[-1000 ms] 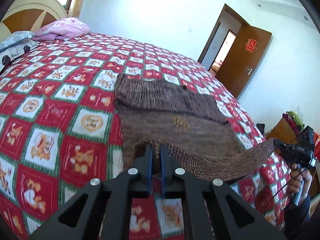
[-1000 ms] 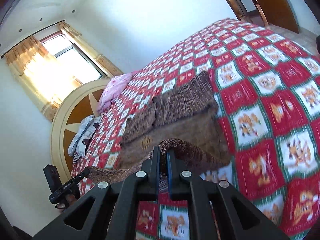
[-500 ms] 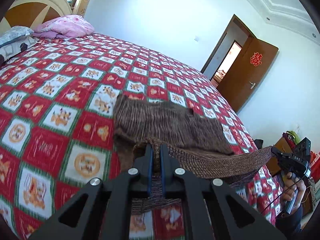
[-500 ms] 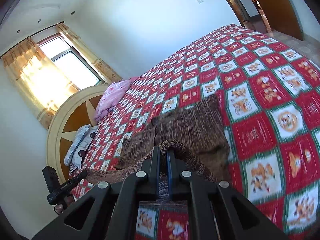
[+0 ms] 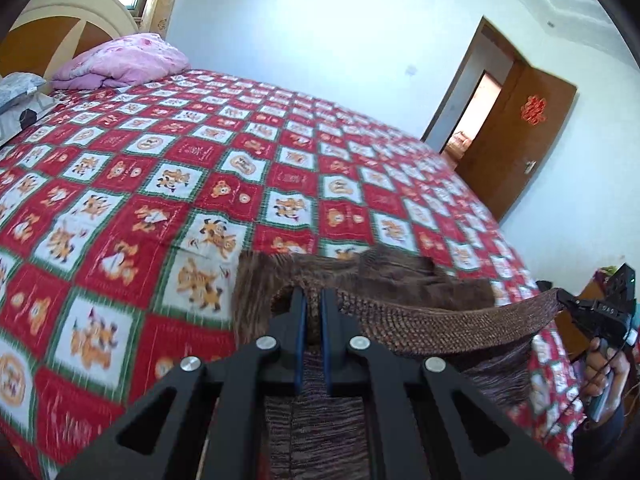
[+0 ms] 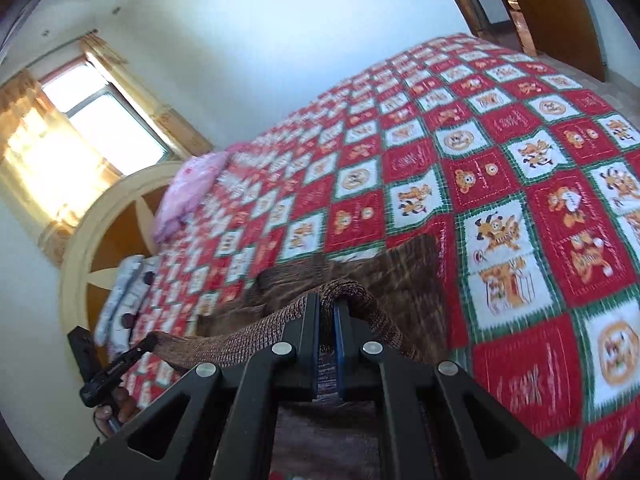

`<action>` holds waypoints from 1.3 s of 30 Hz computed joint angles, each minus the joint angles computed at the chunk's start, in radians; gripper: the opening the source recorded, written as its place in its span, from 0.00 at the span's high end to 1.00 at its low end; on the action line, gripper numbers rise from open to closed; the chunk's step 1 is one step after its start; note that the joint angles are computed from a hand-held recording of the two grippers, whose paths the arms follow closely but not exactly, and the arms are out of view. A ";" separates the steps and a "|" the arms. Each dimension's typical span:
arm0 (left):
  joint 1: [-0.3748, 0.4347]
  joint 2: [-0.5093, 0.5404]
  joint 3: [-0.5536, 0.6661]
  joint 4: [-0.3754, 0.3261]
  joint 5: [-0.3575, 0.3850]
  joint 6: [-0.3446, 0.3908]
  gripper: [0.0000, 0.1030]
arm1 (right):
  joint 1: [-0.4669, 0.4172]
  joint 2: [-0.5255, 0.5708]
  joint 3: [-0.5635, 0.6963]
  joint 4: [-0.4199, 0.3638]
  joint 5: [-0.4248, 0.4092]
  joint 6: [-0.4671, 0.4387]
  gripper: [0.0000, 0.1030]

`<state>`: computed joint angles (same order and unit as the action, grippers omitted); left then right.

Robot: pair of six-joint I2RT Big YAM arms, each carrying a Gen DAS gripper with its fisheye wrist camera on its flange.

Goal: Fold small clothes
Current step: 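Lift the held hem with both grippers and fold it toward the collar, then lower the folded hem onto the sweater and open both grippers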

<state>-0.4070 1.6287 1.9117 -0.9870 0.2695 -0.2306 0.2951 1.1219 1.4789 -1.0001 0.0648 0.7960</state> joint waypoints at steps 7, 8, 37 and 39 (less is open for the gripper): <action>-0.010 0.227 0.211 -0.111 -0.108 0.000 0.90 | -0.108 0.178 0.029 0.004 0.003 -0.003 0.90; -0.010 0.244 0.232 -0.123 -0.128 -0.003 0.90 | -0.114 0.181 0.019 0.025 0.005 0.005 0.87; -0.063 0.192 0.100 0.001 -0.343 0.205 0.98 | 0.137 0.420 0.290 -0.140 0.255 -0.441 0.98; -0.050 0.190 0.112 0.008 -0.330 0.173 0.98 | 0.129 0.421 0.297 -0.127 0.288 -0.413 0.98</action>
<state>-0.4568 1.8183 2.0238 -0.9794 -0.0607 -0.0576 0.4243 1.5431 1.7764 -1.1270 0.3532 0.3828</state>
